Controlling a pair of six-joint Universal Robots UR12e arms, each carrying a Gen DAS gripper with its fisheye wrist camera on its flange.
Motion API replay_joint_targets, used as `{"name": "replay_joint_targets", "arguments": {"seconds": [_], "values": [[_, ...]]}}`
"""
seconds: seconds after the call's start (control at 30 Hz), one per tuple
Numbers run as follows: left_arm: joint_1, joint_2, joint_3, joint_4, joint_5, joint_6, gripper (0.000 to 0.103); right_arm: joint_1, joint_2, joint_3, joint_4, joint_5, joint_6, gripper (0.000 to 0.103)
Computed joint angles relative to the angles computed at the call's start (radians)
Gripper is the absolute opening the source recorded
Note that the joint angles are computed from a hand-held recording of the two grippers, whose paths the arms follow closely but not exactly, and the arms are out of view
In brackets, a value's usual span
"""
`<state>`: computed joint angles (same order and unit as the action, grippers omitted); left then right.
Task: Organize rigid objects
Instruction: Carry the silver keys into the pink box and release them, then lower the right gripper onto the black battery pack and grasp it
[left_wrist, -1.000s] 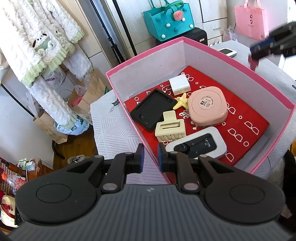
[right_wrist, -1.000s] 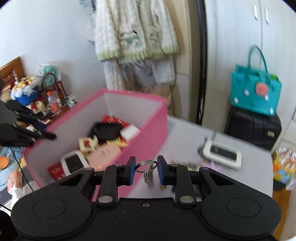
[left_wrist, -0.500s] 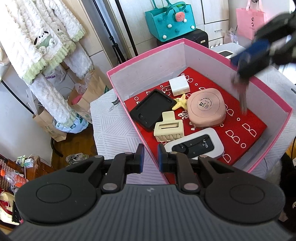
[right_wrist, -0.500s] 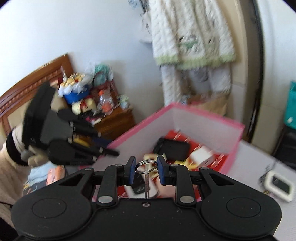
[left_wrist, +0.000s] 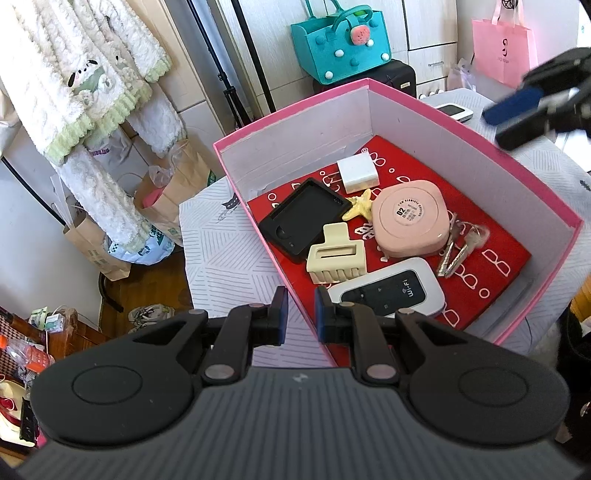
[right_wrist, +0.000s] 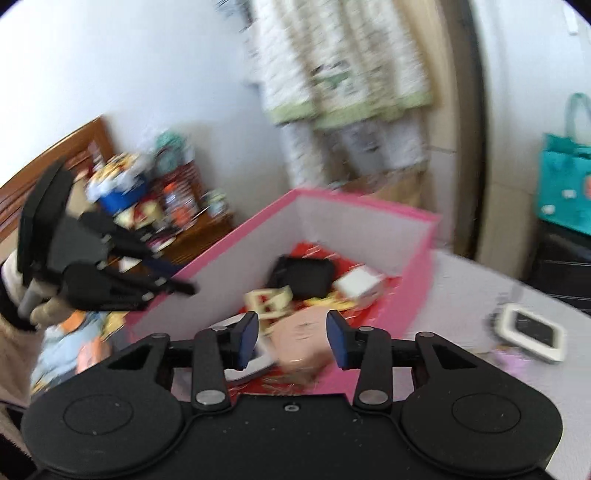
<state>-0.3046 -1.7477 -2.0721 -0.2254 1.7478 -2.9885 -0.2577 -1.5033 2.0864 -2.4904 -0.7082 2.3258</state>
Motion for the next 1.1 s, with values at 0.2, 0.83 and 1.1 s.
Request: {"name": "replay_joint_targets", "arguments": {"seconds": [0.2, 0.83, 1.1], "values": [[0.002, -0.002, -0.003, 0.011, -0.004, -0.014, 0.014, -0.052, 0.037, 0.004, -0.177, -0.094, 0.204, 0.052], [0.011, 0.0, -0.005, 0.016, -0.013, -0.024, 0.014, -0.015, 0.174, -0.001, -0.302, -0.327, 0.175, 0.07], [0.012, -0.003, -0.011, 0.032, -0.011, -0.022, 0.014, 0.023, 0.199, -0.001, -0.378, -0.364, 0.164, 0.075]]}}
